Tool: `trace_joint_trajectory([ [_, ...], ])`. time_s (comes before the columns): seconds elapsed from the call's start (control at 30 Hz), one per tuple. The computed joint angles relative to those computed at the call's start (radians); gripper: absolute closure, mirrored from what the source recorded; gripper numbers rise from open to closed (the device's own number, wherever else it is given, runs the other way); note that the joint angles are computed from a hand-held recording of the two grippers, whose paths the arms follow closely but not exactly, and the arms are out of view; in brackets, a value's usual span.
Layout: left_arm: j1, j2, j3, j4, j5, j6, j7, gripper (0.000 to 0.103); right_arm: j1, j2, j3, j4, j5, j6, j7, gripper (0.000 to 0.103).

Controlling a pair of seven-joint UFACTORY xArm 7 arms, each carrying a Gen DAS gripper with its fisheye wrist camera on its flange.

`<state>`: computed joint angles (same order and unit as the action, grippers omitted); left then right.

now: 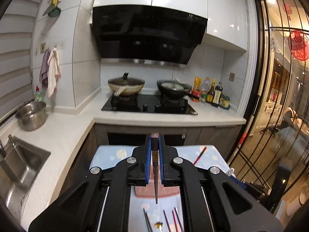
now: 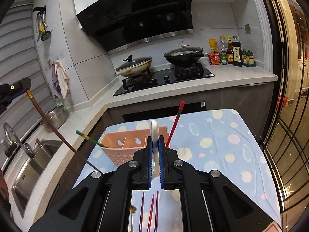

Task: Organize utensils
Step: 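Carry the brown chopstick and white spoon to the pink holder and lower them in, then open both tools to release the chopstick and spoon into the holder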

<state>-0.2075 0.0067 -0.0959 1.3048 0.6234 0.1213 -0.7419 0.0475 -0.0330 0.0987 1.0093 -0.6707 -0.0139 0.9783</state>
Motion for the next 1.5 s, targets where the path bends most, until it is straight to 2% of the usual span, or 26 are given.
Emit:
trace_joint_trajectory([
  [0.07,-0.009,0.057,0.016,0.094,0.120,0.012,-0.104,0.096,0.008,0.051,-0.009,0.064,0.023,0.013,-0.024,0.096],
  [0.1,-0.022,0.081,0.030,0.132,0.147,0.018,-0.129,0.096,0.016,0.073,-0.017,0.088,0.055,0.016,-0.054,0.096],
  [0.2,-0.051,0.159,0.058,0.235,0.103,0.048,-0.095,0.096,0.025,0.141,-0.016,0.157,0.169,0.029,-0.169,0.096],
  [0.33,-0.085,0.237,0.100,0.301,0.055,0.076,-0.051,0.096,0.077,0.222,-0.063,0.243,0.198,0.060,-0.206,0.096],
  [0.57,-0.113,0.335,0.147,0.324,-0.075,0.066,0.041,0.096,0.121,0.330,-0.093,0.331,0.332,0.110,-0.331,0.096],
  [0.73,-0.105,0.375,0.137,0.317,-0.185,0.064,0.139,0.096,0.125,0.374,-0.083,0.358,0.439,0.129,-0.431,0.096],
  [0.83,-0.117,0.383,0.153,0.309,-0.221,0.066,0.163,0.095,0.175,0.385,-0.134,0.362,0.445,0.130,-0.430,0.093],
  [0.87,-0.136,0.379,0.179,0.299,-0.212,0.061,0.144,0.095,0.192,0.383,-0.153,0.356,0.441,0.124,-0.420,0.092],
  [0.97,-0.145,0.369,0.192,0.277,-0.218,0.057,0.141,0.094,0.235,0.372,-0.201,0.339,0.419,0.106,-0.389,0.092],
  [1.27,-0.148,0.299,0.203,0.186,-0.197,0.045,0.116,0.089,0.287,0.284,-0.256,0.235,0.351,0.056,-0.317,0.092],
  [1.4,-0.155,0.239,0.210,0.113,-0.138,0.040,0.072,0.089,0.305,0.218,-0.272,0.161,0.290,0.036,-0.261,0.092],
  [1.5,-0.145,0.184,0.197,0.039,-0.091,0.030,0.036,0.089,0.334,0.158,-0.303,0.096,0.176,0.025,-0.156,0.092],
])
